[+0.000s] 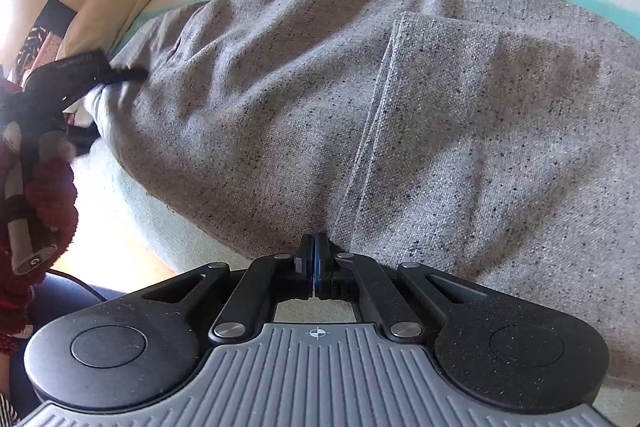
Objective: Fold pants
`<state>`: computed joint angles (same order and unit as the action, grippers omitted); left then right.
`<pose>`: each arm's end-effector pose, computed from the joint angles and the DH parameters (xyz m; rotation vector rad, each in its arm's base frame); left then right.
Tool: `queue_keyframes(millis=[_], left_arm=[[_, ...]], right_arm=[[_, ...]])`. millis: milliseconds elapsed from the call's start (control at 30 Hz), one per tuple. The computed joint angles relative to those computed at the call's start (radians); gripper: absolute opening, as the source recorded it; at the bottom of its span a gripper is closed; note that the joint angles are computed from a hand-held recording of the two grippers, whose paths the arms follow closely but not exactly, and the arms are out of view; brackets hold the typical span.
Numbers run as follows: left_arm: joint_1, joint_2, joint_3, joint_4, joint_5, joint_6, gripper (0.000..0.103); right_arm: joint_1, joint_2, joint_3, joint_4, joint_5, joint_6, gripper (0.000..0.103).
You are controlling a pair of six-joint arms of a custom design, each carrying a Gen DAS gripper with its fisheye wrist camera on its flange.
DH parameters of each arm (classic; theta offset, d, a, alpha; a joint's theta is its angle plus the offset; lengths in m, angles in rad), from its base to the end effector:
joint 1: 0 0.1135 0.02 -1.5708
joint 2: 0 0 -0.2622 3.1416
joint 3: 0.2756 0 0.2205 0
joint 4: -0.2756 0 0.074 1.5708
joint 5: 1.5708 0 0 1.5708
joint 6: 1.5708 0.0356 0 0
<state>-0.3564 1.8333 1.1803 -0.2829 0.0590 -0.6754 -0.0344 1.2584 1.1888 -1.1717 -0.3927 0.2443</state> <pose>0.3348 -0.1269 0.1973 -0.3844 2.5467 -0.4836 0.1902 0.0071 0.3070 0.2968 2.7813 0.6017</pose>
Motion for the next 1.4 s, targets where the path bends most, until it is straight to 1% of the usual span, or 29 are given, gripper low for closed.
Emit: queue_keyframes(millis=[33,67,100,133,167,267,333,433,533,567,600,767,833,933,1033,1133,1167,1200,1233,1267,1300,1333,1400], left_arm=[[-0.002,-0.007,0.002,-0.009,-0.022,-0.011,0.066],[0.008,-0.013,-0.003,-0.001,0.002,-0.003,0.050],[0.025,-0.021,-0.013,0.015,0.054,-0.008,0.041],[0.032,-0.034,-0.028,0.036,0.071,-0.023,0.039],[0.031,-0.045,-0.033,0.040,0.072,-0.029,0.036],[-0.004,-0.089,-0.030,0.029,0.025,0.001,0.031],[-0.047,-0.125,-0.026,0.017,-0.031,0.038,0.030],[-0.096,-0.183,-0.035,0.033,-0.067,0.075,0.029],[-0.145,-0.237,-0.037,0.045,-0.098,0.108,0.029],[-0.161,-0.257,-0.038,0.046,-0.104,0.121,0.029],[-0.178,-0.276,-0.038,0.048,-0.111,0.132,0.029],[-0.260,-0.348,-0.016,0.063,-0.118,0.187,0.028],[-0.315,-0.368,0.006,0.066,-0.145,0.213,0.028],[-0.433,-0.377,0.046,0.084,-0.203,0.274,0.028],[-0.564,-0.335,0.108,0.099,-0.217,0.321,0.027],[-0.702,-0.215,0.210,0.078,-0.221,0.342,0.028],[-0.738,-0.162,0.248,0.065,-0.222,0.359,0.031],[-0.775,-0.095,0.291,0.049,-0.221,0.381,0.042],[-0.803,-0.022,0.339,0.023,-0.216,0.392,0.045],[-0.820,0.034,0.369,0.001,-0.192,0.388,0.046],[-0.828,0.091,0.400,-0.018,-0.142,0.379,0.045],[-0.836,0.127,0.412,-0.025,-0.110,0.365,0.039],[-0.853,0.164,0.409,-0.010,-0.098,0.355,0.040]], right_arm=[[0.001,-0.007,-0.003,0.002,0.002,-0.007,0.000],[0.000,-0.016,-0.003,0.001,0.002,-0.025,0.000],[-0.003,-0.025,0.002,-0.003,-0.001,-0.049,0.002],[-0.001,-0.036,0.009,-0.003,-0.008,-0.064,0.005],[-0.016,-0.053,0.020,-0.002,-0.020,-0.077,0.005],[-0.122,-0.085,0.064,-0.008,-0.080,-0.099,0.005],[-0.211,-0.084,0.089,-0.011,-0.098,-0.090,0.005],[-0.284,-0.067,0.095,-0.016,-0.093,-0.090,0.005],[-0.280,-0.020,0.051,-0.050,-0.068,-0.110,0.005],[-0.285,-0.027,0.005,-0.034,-0.083,-0.117,0.000],[-0.303,-0.055,-0.030,-0.006,-0.102,-0.121,0.000],[-0.438,-0.022,0.063,-0.117,-0.180,-0.230,0.003],[-0.485,-0.030,0.088,-0.136,-0.169,-0.265,0.006],[-0.641,-0.016,0.128,-0.180,-0.181,-0.371,0.006],[-0.815,0.018,0.165,-0.215,-0.177,-0.459,0.006],[-1.003,0.075,0.197,-0.235,-0.175,-0.571,0.006],[-1.054,0.098,0.211,-0.245,-0.173,-0.602,0.006],[-1.102,0.120,0.221,-0.254,-0.171,-0.626,0.006],[-1.151,0.143,0.232,-0.264,-0.171,-0.650,0.005],[-1.189,0.164,0.243,-0.273,-0.159,-0.669,0.002],[-1.232,0.188,0.254,-0.291,-0.168,-0.707,0.002],[-1.271,0.212,0.270,-0.318,-0.192,-0.742,0.002],[-1.333,0.257,0.318,-0.375,-0.214,-0.800,0.002]])
